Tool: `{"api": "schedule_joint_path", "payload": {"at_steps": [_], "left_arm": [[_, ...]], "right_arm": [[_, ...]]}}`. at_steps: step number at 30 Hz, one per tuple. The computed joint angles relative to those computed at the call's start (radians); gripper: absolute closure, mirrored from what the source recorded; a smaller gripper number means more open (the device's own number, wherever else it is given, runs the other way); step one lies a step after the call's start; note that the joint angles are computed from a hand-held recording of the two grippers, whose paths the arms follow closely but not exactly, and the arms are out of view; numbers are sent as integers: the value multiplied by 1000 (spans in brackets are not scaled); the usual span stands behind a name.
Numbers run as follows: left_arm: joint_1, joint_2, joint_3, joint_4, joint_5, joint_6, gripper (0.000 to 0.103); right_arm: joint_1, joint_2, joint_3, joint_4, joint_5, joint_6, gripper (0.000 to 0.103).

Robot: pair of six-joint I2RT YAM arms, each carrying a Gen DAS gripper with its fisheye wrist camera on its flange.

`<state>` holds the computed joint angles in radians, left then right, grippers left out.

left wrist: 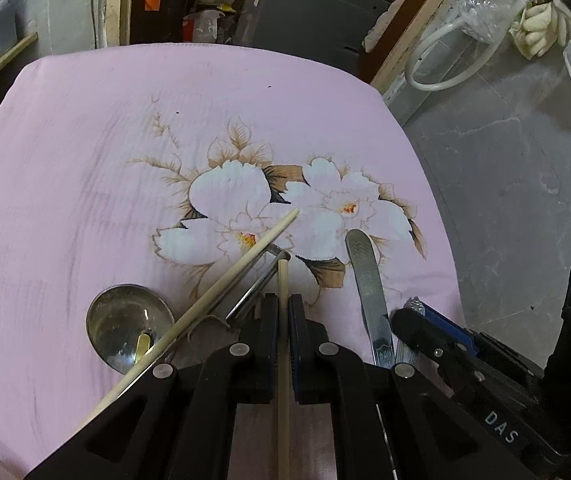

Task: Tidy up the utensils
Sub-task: 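Grasp a spoon with the right tool while the left tool grasps a chopstick, then lift both utensils and lower them into the white caddy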

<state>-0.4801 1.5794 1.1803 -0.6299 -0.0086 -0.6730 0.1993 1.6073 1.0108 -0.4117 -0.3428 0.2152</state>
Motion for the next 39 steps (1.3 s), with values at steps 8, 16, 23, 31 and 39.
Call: {"api": "schedule_joint_path", "payload": {"at_steps": [8, 16, 23, 31, 39], "left_arm": [[7, -45, -2, -18, 17, -9, 98], [-39, -204, -7, -47, -5, -12, 98], [-142, -364, 14, -110, -81, -54, 98], [-182, -540, 90, -228, -153, -39, 98], [92, -699, 203, -413, -7, 134, 98]], "right_arm": [[-91, 5, 17, -48, -170, 79, 100], [-139, -286, -79, -72, -180, 44, 101], [-147, -563, -61, -209, -92, -17, 101], [8, -741, 113, -349, 112, 44, 101], [421, -705, 304, -339, 446, 174, 101]]}}
